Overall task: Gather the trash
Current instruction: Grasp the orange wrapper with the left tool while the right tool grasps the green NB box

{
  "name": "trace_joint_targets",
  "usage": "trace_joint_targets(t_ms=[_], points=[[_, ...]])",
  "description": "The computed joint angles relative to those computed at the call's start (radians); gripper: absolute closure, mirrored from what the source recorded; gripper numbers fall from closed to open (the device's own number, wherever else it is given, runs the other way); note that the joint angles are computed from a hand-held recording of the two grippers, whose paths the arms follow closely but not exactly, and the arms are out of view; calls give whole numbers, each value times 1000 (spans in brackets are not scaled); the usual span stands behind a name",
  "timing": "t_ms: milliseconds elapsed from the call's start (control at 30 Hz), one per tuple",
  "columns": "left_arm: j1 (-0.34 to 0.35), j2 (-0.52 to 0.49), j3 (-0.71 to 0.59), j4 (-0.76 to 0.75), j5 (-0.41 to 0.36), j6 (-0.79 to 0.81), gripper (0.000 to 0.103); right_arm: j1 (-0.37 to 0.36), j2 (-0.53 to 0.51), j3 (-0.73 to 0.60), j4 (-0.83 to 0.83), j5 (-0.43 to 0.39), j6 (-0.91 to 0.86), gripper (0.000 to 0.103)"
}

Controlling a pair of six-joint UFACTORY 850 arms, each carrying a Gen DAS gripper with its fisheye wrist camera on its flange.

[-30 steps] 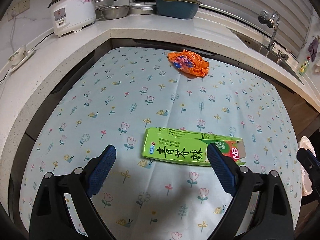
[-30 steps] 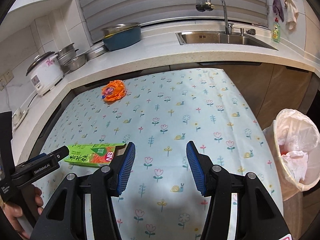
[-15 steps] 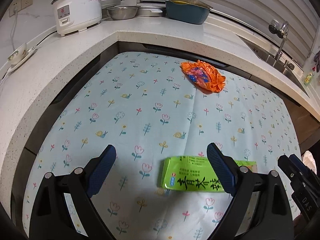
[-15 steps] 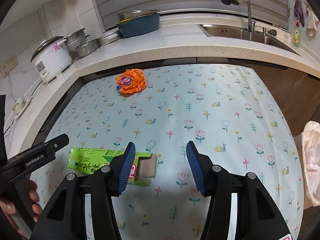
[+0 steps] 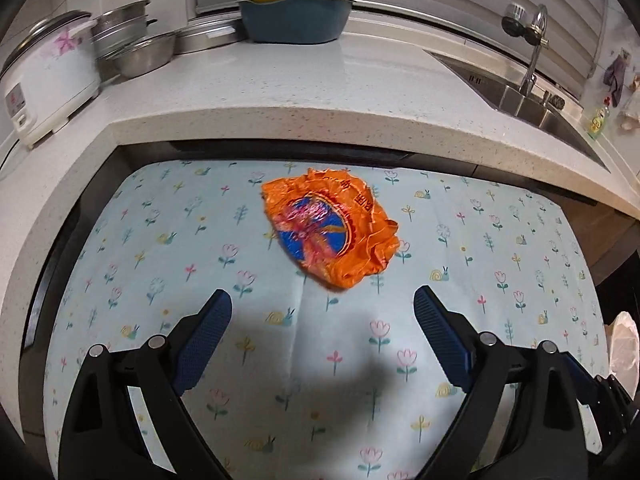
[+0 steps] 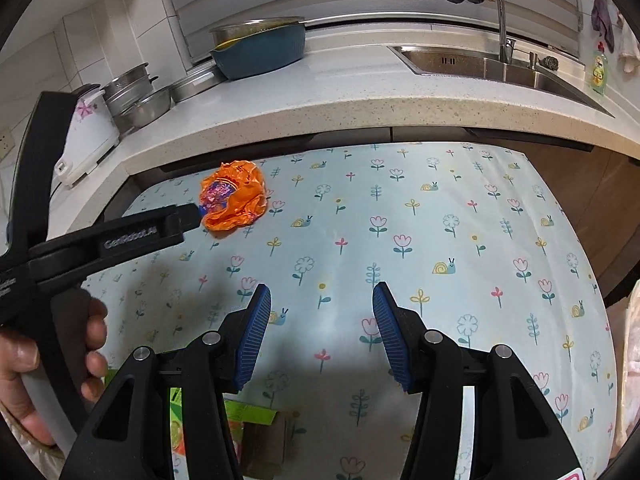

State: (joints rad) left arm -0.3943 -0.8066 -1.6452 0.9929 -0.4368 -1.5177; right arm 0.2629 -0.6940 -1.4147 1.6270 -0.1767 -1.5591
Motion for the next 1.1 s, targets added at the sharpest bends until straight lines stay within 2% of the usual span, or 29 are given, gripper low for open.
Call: trace_joint_targets(t_ms=[67, 100, 133, 200, 267, 333, 433, 533, 767, 933, 1100], points=[[7, -52, -70, -49, -15, 73, 21, -6, -20, -20, -75, -6, 74, 51], [13, -77, -105, -95, -16, 130, 31, -7, -28, -28, -93, -9, 91, 51], [19, -99, -134, -142, -19, 180, 36, -9, -35, -35, -109, -11, 105, 51], [27, -131, -177, -193, -22, 229, 38, -11, -45, -44, -134, -21, 129, 51], [31, -154, -208, -233, -29, 277, 49, -12, -50, -46, -137, -30, 128, 51], [36, -169, -225, -292, -23, 344, 71, -11, -49, -40, -125, -34, 115, 51], [32, -157, -205, -294, -4, 344, 89, -13, -36, -17, -101, -44, 88, 51], [20, -131, -172, -255, -5, 307, 95, -15, -8, 24, -60, -48, 44, 51], [-20, -1, -3, -63, 20, 71, 96, -15, 79, 155, 9, -59, -57, 51], [-48, 81, 101, 39, 20, -80, 96, -21, 114, 210, -12, -94, -38, 63], [-62, 132, 177, 81, 32, -161, 96, -15, 120, 233, -43, -133, -10, 69]])
